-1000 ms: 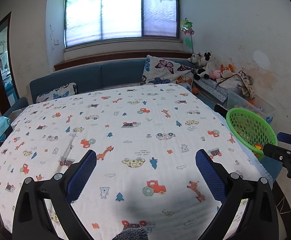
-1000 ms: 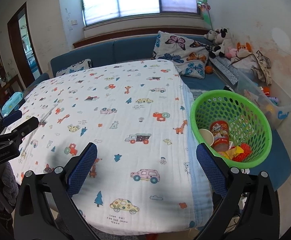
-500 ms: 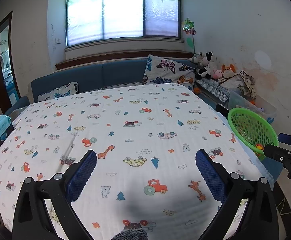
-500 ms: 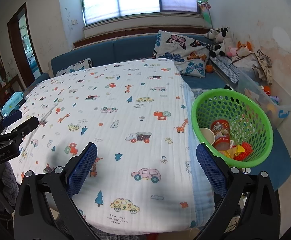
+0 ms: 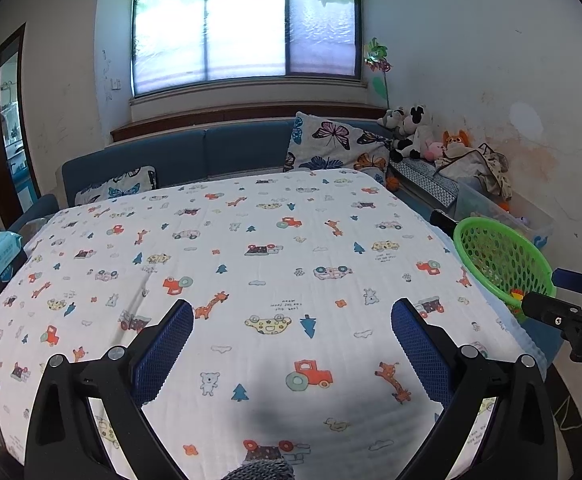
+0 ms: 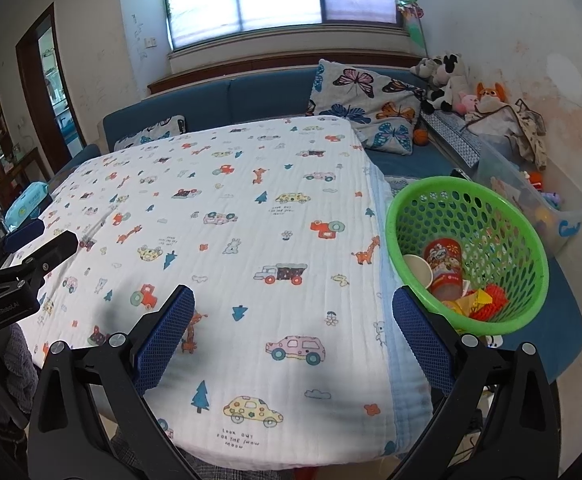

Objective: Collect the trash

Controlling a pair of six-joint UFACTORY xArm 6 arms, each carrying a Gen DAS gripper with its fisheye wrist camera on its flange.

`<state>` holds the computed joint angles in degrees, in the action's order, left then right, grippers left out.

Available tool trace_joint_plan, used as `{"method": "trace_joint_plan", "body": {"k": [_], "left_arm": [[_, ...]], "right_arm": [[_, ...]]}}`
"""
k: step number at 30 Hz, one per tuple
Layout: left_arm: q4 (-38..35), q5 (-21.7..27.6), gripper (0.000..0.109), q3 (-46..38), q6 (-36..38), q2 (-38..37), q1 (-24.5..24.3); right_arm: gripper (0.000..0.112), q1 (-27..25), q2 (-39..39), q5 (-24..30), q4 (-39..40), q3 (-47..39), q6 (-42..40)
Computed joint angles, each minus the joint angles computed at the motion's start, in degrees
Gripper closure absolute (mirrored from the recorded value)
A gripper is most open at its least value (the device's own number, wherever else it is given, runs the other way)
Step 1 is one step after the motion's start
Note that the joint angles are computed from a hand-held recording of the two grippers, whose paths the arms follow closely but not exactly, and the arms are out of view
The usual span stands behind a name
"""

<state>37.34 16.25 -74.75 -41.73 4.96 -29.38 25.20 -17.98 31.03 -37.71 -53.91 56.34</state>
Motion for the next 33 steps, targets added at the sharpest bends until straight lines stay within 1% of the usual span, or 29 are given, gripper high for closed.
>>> {"method": "trace_joint_plan", "body": {"k": [19,22,25,33], "left_arm": [[0.5,0.1,0.013,-0.4,-0.5,0.1,-0.6],[2.3,-0.6,0.013,-0.3,-2.0,0.1,-0.4],[4.6,-0.3,0.013,-0.7,-3.9,0.3,-0.6],[3.8,-0.2,0.013,-0.8,-3.4,0.5,-0.7]], "right_arm": [[0.014,-0.2,-0.1,0.0,0.0,0.2,0.3],[0.014,-0.2,-0.1,-0.2,0.2,0.2,0.1],[0.014,-0.3,-0.2,-0.4,0.2,0.3,0.1],[0.014,-0.3,0.1,-1.0,0.2,0.4,0.0]]}}
